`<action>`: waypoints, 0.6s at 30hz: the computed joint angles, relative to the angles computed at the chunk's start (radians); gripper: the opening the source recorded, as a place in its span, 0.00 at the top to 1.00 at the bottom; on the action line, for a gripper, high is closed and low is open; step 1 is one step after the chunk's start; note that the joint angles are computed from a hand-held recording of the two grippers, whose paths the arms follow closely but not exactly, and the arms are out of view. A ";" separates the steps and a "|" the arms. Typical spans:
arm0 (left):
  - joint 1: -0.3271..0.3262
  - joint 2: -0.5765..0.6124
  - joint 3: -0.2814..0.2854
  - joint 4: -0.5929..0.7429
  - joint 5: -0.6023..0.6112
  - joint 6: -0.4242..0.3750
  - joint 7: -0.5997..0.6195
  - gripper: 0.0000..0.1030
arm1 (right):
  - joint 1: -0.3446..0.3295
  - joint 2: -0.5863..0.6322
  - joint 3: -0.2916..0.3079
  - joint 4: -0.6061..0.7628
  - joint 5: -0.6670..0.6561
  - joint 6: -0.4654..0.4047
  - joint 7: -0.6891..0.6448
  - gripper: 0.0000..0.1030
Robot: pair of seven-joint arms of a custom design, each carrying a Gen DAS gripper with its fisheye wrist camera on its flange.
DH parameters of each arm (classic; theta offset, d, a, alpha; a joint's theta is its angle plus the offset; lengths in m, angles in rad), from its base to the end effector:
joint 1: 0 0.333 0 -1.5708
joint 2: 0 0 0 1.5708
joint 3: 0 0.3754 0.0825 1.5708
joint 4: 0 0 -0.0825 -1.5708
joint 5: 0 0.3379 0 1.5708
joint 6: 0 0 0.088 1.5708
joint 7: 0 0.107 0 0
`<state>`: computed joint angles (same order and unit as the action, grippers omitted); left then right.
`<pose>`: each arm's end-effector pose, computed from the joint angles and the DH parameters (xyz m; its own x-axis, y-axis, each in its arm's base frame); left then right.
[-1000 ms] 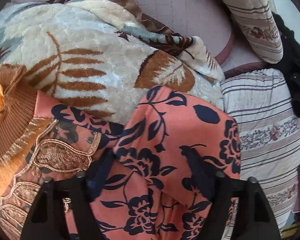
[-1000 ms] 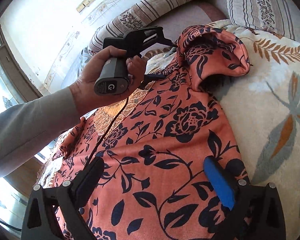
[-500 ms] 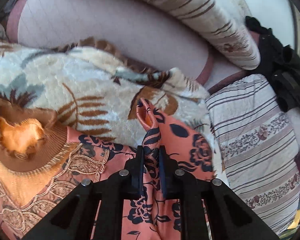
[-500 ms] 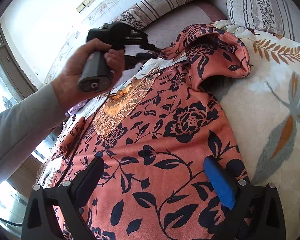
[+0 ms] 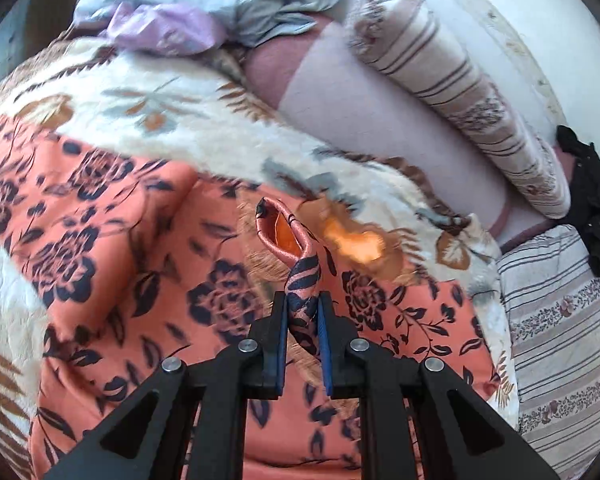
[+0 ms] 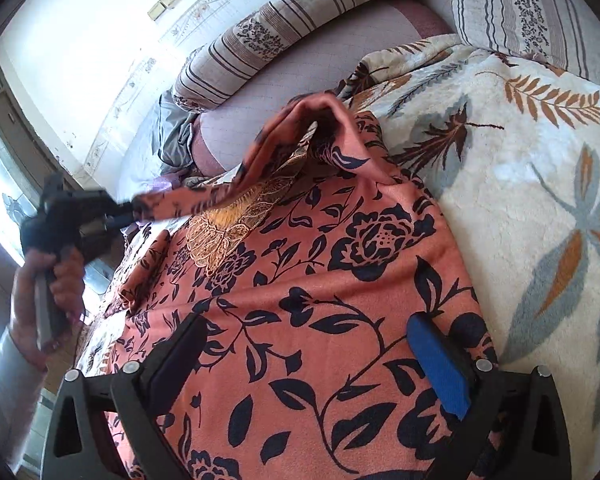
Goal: Fold small clothes
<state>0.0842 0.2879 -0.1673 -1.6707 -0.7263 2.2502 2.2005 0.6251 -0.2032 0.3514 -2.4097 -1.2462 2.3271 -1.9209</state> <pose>0.6441 -0.0576 0.5506 -0.3896 -0.8021 0.4525 -0.8630 0.1465 -0.4834 0.2506 0.3558 0.4925 -0.4693 -0.6257 -0.6230 -0.2963 0.7763 -0.5564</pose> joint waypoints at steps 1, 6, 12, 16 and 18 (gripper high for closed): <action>0.004 0.009 0.011 -0.004 0.010 0.001 -0.013 0.86 | -0.002 -0.023 0.000 -0.016 -0.015 0.014 0.069 0.02; 0.037 0.027 0.013 0.003 -0.002 -0.005 -0.019 0.86 | -0.047 -0.133 -0.020 -0.084 -0.137 0.081 0.317 0.02; 0.076 -0.004 0.003 0.015 -0.093 0.015 0.111 0.86 | -0.149 -0.205 -0.157 -0.088 -0.130 0.231 0.122 0.02; 0.061 0.011 0.019 0.002 -0.042 0.029 0.109 0.86 | -0.171 -0.164 -0.346 -0.086 0.151 0.358 -0.353 0.02; 0.057 0.018 0.025 -0.015 -0.016 0.035 0.096 0.86 | -0.158 -0.117 -0.439 -0.088 0.283 0.431 -0.564 0.02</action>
